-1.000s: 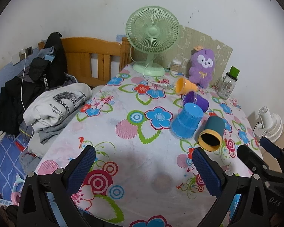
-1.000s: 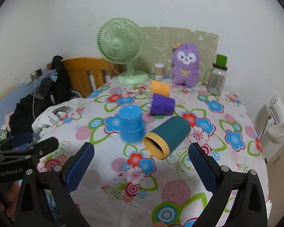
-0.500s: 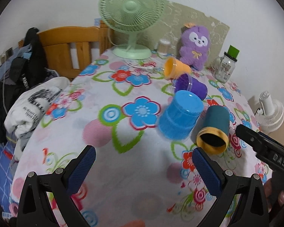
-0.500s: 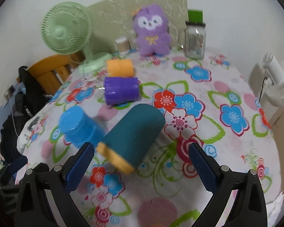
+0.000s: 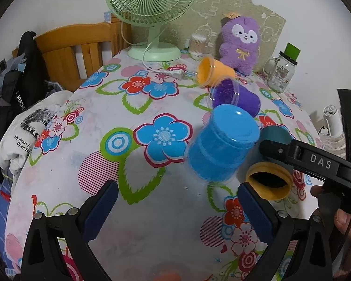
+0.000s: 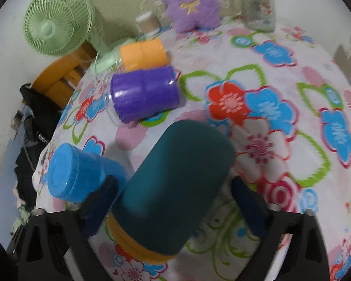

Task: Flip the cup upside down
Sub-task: 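Move the right gripper to the teal cup and close around it, then lift the teal cup with the right gripper and rotate it bottom up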

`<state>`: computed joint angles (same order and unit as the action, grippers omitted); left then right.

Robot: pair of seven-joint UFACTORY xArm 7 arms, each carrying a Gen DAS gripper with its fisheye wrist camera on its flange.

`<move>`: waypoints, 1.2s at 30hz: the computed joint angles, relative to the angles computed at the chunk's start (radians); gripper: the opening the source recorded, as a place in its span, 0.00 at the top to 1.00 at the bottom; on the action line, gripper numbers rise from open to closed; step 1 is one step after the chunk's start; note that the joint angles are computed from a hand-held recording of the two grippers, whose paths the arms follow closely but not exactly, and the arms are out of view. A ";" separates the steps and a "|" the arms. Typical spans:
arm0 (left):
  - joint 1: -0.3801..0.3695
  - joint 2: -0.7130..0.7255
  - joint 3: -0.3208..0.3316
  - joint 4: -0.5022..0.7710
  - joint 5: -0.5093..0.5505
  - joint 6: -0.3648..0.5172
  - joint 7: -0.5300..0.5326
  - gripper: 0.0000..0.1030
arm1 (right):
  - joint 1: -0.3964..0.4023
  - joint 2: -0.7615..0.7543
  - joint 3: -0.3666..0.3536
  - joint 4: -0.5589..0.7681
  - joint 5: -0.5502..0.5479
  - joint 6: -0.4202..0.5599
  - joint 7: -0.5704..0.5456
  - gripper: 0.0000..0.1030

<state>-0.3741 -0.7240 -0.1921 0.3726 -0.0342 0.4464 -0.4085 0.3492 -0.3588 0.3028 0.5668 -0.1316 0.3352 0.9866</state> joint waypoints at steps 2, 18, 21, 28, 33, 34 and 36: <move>0.001 -0.002 0.003 -0.003 -0.001 0.003 0.000 0.00 | 0.000 0.011 0.001 0.003 -0.005 -0.023 -0.009 0.23; 0.002 -0.202 0.038 -0.076 -0.028 0.091 0.008 0.00 | 0.059 -0.277 0.049 -0.108 0.030 0.007 0.010 0.34; 0.003 -0.256 0.041 -0.089 -0.034 0.119 0.008 0.00 | 0.079 -0.346 0.066 -0.118 0.039 0.041 0.015 0.34; 0.013 -0.393 0.046 -0.127 -0.036 0.199 0.013 0.00 | 0.202 -0.479 0.079 -0.132 0.085 0.155 -0.024 0.34; 0.041 -0.498 0.064 -0.157 -0.035 0.265 0.022 0.00 | 0.328 -0.507 0.059 -0.149 0.173 0.211 -0.080 0.34; 0.047 -0.516 0.067 -0.163 -0.034 0.277 0.025 0.00 | 0.345 -0.510 0.066 -0.149 0.188 0.222 -0.080 0.34; 0.060 -0.551 0.070 -0.171 -0.035 0.301 0.026 0.00 | 0.382 -0.506 0.068 -0.152 0.221 0.228 -0.087 0.34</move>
